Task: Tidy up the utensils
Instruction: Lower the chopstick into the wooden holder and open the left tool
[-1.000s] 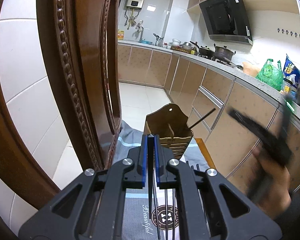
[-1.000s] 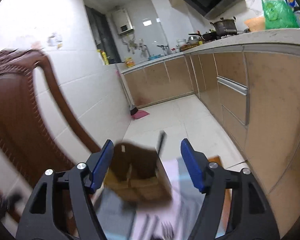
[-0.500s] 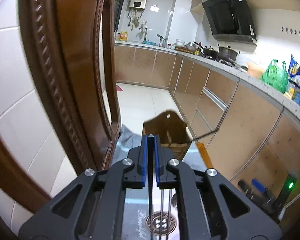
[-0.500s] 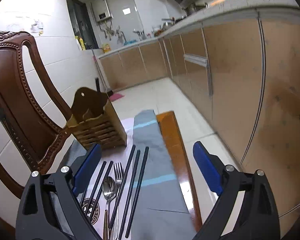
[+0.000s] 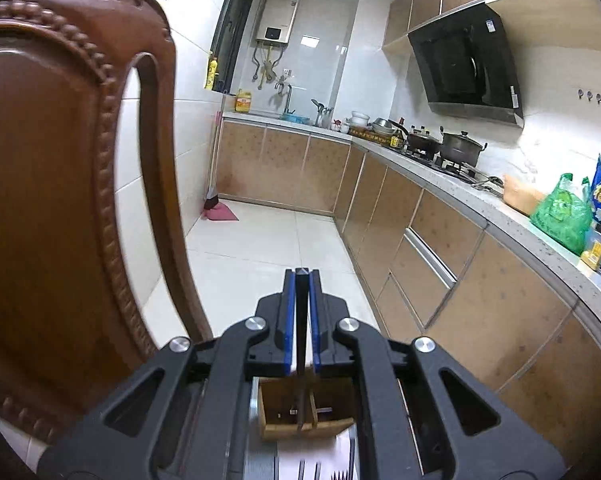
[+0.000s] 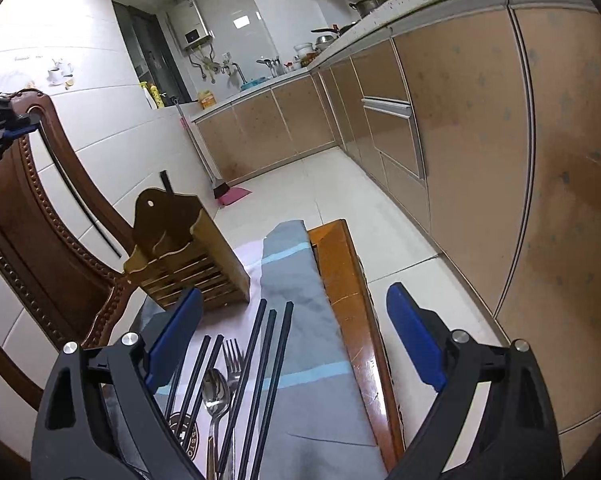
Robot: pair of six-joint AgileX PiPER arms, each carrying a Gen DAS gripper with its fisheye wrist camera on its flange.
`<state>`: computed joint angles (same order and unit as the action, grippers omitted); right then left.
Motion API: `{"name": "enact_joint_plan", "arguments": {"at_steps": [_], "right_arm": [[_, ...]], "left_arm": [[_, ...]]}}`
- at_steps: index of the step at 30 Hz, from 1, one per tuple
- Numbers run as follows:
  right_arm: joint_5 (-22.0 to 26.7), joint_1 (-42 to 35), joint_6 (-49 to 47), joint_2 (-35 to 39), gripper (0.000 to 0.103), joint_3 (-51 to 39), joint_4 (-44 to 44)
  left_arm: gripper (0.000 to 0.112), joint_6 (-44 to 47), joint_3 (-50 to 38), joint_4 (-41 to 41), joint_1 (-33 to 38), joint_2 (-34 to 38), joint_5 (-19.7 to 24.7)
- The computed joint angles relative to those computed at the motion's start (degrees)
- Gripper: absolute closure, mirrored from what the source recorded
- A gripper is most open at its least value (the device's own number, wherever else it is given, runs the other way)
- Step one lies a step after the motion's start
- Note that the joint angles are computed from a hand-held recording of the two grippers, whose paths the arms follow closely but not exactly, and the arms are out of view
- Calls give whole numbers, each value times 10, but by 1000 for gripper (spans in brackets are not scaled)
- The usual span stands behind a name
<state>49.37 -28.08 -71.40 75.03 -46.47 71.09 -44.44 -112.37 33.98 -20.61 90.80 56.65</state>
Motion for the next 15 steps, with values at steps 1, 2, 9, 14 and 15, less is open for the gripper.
{"name": "enact_joint_plan", "arguments": {"at_steps": [1, 2, 9, 14, 15], "right_arm": [[-1, 1, 2, 4, 12, -3, 0], [-3, 3, 5, 7, 12, -5, -1], [-12, 25, 7, 6, 12, -6, -5], [-7, 33, 3, -5, 12, -2, -11], [-5, 32, 1, -7, 12, -1, -12]], "left_arm": [[106, 7, -13, -11, 12, 17, -7], [106, 16, -26, -31, 26, 34, -12], [106, 24, 54, -97, 76, 76, -77], [31, -54, 244, -27, 31, -27, -141], [30, -94, 292, 16, 9, -61, -152]]}}
